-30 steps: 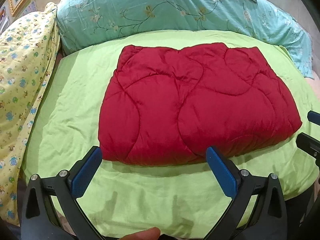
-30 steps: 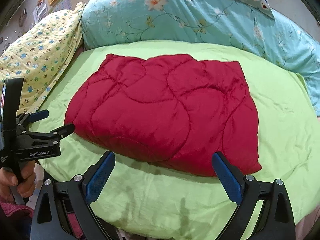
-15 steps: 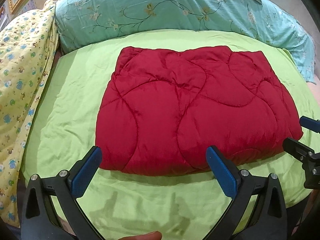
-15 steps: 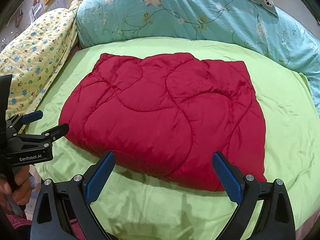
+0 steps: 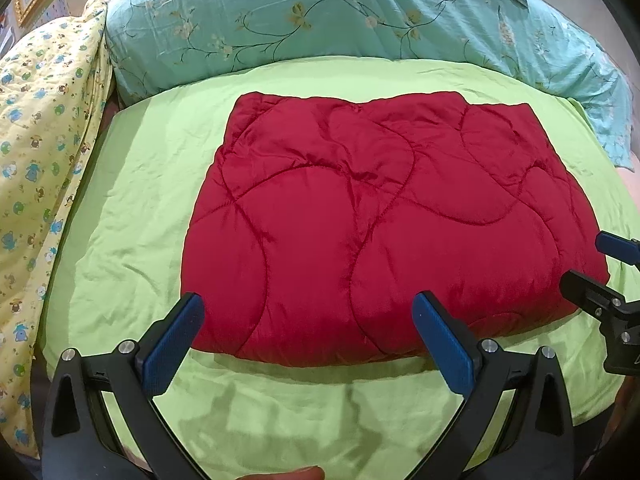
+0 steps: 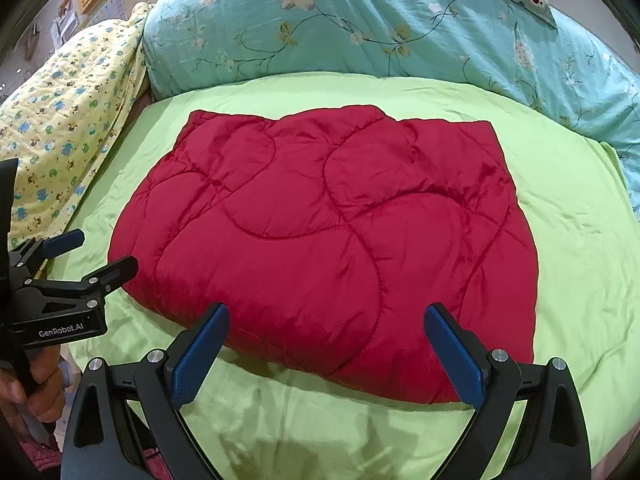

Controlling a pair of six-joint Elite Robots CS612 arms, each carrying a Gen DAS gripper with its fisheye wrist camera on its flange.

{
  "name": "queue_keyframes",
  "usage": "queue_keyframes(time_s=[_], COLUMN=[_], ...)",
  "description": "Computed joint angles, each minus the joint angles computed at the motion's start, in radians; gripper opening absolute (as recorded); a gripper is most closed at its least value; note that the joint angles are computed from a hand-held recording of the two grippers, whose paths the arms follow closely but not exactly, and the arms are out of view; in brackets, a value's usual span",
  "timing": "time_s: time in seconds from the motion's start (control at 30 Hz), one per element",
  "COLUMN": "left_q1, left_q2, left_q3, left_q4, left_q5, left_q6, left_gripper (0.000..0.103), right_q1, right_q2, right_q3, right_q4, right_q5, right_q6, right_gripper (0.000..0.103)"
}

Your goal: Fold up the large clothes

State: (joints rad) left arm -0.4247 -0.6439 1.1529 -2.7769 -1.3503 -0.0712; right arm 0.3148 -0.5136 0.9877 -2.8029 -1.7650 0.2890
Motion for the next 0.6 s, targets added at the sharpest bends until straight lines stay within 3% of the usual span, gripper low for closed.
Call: queue_keyframes(time_s=[0.6], left_q1=[0.002], left_q2=[0.015], left_q3=[-0.027], left_q4=[0.02], left_q5=[-0.002], left_q6=[-0.009], left_gripper=[0.103], right_q1=[-0.006], right_q2=[0.009], right_q3=[-0.019], right_q4=[0.02], right_q5=[0.01], right_q6=[0.007], right_gripper=[0.098])
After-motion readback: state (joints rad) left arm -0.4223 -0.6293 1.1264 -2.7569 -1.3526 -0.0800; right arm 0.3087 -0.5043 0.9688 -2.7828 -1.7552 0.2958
